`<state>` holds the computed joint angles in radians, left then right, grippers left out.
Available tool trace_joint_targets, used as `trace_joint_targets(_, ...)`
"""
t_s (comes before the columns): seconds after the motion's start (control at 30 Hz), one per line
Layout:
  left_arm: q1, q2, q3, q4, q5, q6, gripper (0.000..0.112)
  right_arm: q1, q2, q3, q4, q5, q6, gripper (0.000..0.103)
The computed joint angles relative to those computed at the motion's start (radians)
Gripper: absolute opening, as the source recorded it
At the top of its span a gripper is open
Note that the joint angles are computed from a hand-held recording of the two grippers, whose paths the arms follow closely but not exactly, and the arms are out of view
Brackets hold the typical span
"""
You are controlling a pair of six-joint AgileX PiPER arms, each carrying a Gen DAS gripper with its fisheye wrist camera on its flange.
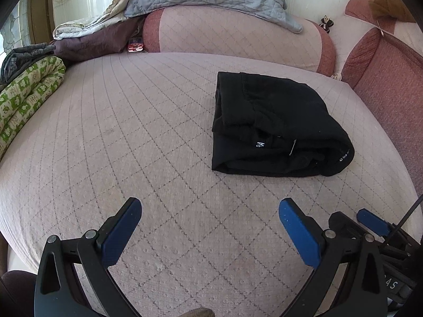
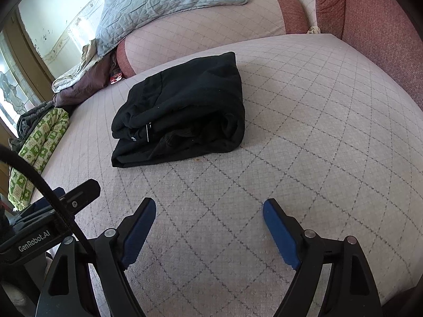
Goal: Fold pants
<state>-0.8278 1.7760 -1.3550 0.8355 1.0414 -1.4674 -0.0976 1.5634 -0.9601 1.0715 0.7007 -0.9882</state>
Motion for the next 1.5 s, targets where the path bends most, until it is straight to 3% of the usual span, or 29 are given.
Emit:
trace_joint_targets(0.2,0.009,0.002,0.003,-0.017,-0.012,0.006,0.103,0.003,-0.018,0.015,0.009,-0.028,-0.011,0.088)
trace_joint_targets(0.27,0.008,-0.005,0.011,-0.012,-0.018,-0.005,0.103,0.033,-0.098,0.073,0.045,-0.185,-0.054,0.088)
trace_joint_targets(0.33,0.005,-0.009,0.016,-0.004,-0.017,-0.015,0.103,0.059,-0.157,0.122,0.136,-0.338,-0.144,0.098)
trace_joint_targets(0.37,0.004,-0.009,0.016,-0.004,-0.018,-0.014,0.103,0.059,-0.164,0.128,0.158,-0.369,-0.161,0.103)
trace_joint_targets(0.4,0.002,-0.006,0.015,-0.004,-0.019,-0.015,0.103,0.05,-0.161,0.122,0.144,-0.369,-0.142,0.103)
trace_joint_targets(0.6,0.003,0.05,-0.024,-0.022,0.008,0.023,0.103,-0.037,-0.073,0.049,0.048,-0.146,0.004,0.103)
trace_joint_targets(0.9,0.046,0.086,-0.044,-0.122,-0.018,0.098,0.103,-0.016,-0.088,0.064,0.029,-0.15,0.003,0.103)
trace_joint_targets(1.5,0.037,0.109,-0.061,-0.111,0.01,0.103,0.103,0.001,-0.085,0.055,-0.023,-0.142,0.058,0.103)
